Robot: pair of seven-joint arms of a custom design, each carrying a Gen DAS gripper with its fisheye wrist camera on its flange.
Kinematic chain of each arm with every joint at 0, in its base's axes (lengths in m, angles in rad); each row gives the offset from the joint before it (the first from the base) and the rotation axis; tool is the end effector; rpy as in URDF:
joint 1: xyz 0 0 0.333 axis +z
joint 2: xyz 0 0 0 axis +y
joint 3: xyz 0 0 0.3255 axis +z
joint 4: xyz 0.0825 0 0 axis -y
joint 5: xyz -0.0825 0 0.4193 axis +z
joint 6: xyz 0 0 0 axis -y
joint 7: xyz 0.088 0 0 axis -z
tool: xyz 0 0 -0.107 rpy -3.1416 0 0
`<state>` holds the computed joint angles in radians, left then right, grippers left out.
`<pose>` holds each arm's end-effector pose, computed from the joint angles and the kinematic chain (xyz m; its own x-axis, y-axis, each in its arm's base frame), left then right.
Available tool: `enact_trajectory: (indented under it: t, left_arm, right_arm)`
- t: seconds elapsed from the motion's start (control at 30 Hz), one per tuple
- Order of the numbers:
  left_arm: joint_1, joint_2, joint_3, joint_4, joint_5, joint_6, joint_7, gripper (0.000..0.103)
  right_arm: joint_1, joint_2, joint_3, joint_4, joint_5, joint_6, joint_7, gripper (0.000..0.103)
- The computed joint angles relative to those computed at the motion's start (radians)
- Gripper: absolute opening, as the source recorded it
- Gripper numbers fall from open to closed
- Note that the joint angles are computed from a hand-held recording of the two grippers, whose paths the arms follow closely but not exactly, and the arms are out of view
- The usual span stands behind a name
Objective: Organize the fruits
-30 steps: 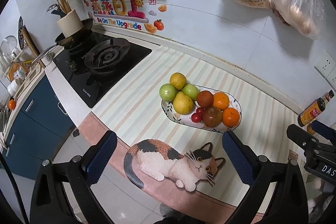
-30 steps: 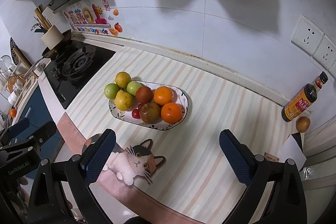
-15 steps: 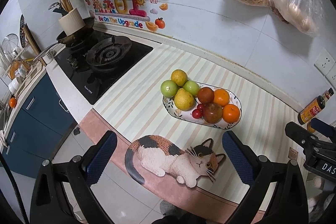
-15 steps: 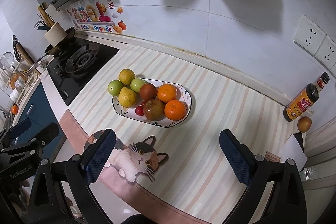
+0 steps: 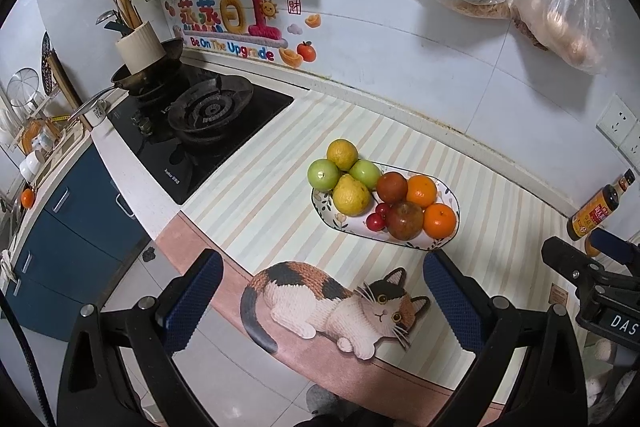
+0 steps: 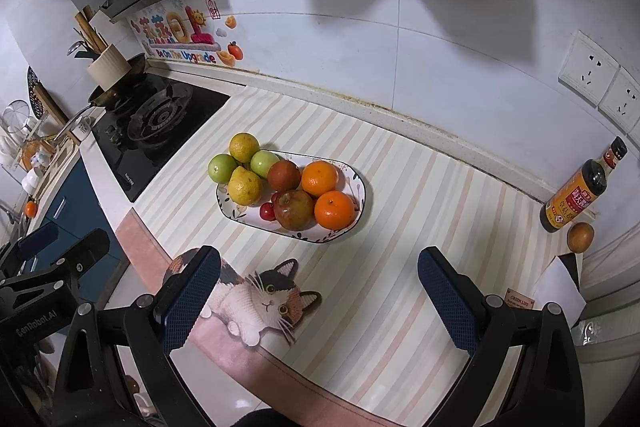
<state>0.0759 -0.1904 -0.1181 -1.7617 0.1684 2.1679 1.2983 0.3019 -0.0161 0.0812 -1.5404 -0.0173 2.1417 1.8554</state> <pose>0.5716 -0.0248 0.7113 0.1833 -0.9825 -0.0344 -0.8033 -0.1296 -0.5813 0.5807 0.2338 0.7254 0.1467 -0.9785 -0.1447 -0.8270 -0.0411 -0.5607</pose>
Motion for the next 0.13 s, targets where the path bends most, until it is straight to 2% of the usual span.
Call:
enact_trajectory:
  t: [0.13]
  left_arm:
    - [0.0,-0.007,-0.003,-0.004,0.012,0.007,-0.002,0.103]
  right_arm:
    - [-0.001,-0.002,0.0,-0.002,0.002,0.002,-0.001,0.101]
